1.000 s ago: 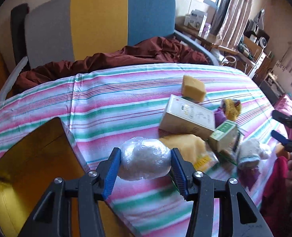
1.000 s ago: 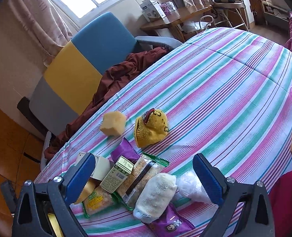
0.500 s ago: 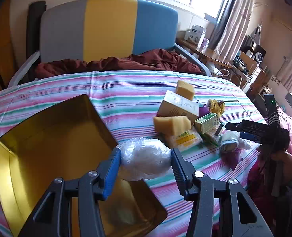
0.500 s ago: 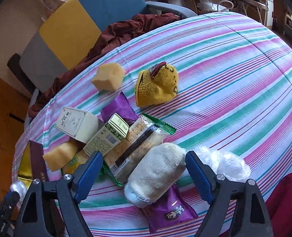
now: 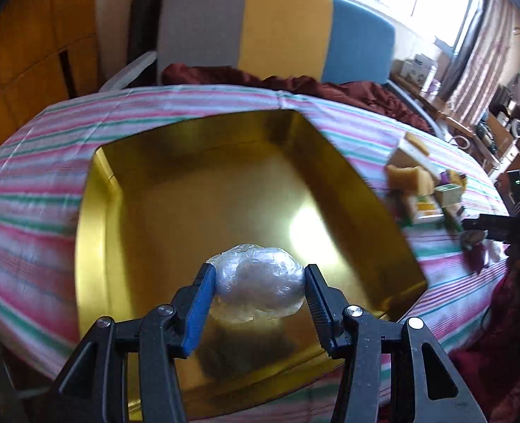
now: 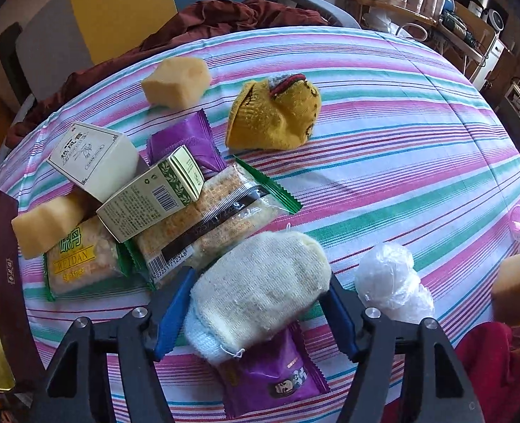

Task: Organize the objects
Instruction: 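Grasp the plastic-wrapped bundle with the left tool and carry it over the tray, then open the left tool to drop the bundle into the gold tray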

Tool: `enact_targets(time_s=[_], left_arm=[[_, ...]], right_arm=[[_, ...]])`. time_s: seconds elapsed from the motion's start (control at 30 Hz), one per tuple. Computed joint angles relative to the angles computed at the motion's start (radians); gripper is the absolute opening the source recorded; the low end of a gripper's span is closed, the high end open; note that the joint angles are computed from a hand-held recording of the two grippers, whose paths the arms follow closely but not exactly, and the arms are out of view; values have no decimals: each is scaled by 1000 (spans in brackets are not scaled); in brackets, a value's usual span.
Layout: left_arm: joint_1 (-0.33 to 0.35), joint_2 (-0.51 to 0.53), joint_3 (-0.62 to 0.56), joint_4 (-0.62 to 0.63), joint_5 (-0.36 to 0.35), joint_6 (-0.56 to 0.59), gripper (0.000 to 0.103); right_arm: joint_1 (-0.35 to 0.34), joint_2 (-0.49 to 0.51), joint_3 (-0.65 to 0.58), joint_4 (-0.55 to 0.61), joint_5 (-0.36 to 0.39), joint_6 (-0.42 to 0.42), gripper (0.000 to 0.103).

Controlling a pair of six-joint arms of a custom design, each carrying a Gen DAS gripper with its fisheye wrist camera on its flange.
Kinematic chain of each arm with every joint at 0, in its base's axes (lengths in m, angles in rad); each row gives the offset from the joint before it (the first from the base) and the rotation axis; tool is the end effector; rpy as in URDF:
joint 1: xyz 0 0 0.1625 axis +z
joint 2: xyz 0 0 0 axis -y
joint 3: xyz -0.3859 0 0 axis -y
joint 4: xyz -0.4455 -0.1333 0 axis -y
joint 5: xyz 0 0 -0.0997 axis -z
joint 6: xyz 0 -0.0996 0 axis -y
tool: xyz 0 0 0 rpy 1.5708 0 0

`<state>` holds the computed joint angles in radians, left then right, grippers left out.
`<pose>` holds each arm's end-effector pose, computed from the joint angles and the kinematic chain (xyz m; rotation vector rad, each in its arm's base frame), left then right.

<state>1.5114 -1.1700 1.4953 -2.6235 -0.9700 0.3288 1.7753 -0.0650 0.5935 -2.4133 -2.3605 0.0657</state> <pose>0.1476 -0.7118 0.3804 0.1811 2.3561 -0.7876 0.2413 -0.8551 -0.0730 0.0083 -2.3587 0.5013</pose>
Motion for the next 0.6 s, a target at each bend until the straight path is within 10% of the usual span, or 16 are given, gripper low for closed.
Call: enact_targets(time_s=[0.6], left_arm=[[53, -26, 73, -126, 90, 39, 56]], right_arm=[[20, 59, -80, -96, -63, -106, 69]])
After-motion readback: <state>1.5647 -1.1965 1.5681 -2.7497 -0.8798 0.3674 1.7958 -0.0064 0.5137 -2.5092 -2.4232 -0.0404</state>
